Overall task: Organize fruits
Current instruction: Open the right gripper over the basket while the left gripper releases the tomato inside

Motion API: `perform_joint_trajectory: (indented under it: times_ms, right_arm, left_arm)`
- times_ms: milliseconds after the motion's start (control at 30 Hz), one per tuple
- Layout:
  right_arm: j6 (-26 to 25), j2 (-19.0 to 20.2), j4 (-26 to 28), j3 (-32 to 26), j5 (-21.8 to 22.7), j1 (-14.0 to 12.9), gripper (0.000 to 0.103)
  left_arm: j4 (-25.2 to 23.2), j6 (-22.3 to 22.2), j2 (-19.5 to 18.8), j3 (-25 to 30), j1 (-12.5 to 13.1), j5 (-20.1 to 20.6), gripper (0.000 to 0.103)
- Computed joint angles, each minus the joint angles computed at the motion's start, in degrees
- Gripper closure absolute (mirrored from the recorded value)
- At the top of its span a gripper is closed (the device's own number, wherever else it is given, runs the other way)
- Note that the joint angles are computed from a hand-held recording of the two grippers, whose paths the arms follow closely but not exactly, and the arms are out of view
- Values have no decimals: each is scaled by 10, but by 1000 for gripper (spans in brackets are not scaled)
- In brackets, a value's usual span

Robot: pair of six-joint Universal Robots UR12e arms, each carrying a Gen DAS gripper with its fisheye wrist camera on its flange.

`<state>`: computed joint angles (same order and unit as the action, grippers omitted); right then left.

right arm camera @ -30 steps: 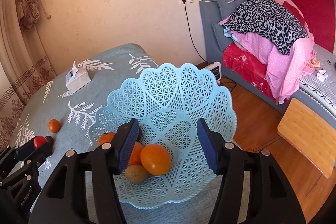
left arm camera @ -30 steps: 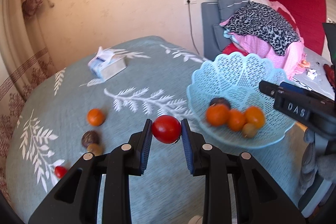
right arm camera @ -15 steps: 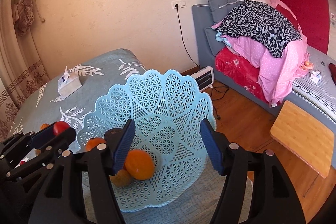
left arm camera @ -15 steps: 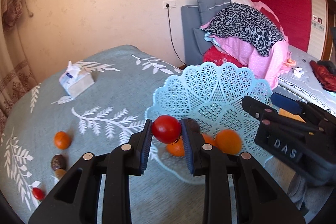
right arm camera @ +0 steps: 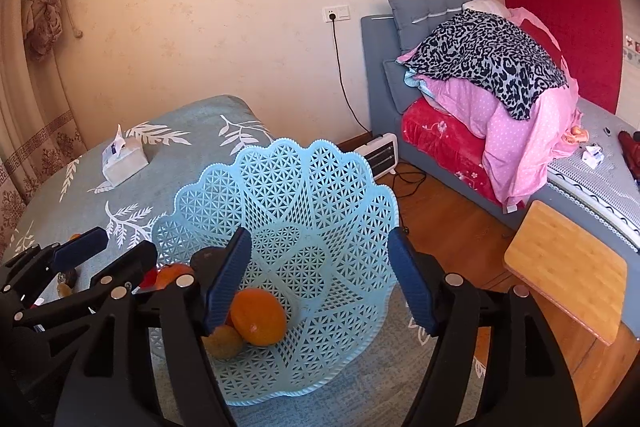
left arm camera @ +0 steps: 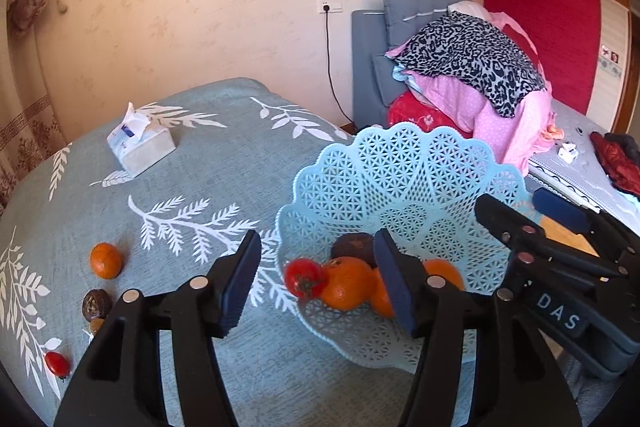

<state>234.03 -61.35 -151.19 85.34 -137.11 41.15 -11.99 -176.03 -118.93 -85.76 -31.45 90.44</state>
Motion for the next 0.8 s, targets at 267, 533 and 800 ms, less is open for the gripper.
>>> perform_joint_trajectory:
  times_ms: [267,533,800]
  right_arm:
    - [2,-1,-1,1,-1,1,30]
    - [-4,0,-9,-1,-1,3,27]
    - [-16,7,-17,-11,-5,7,27]
  left_arm:
    - [6,-13,4,-8,2,14,19]
    - [23,0,7,-16,0,44,12]
    - [42,6,13,-28,1,66,12]
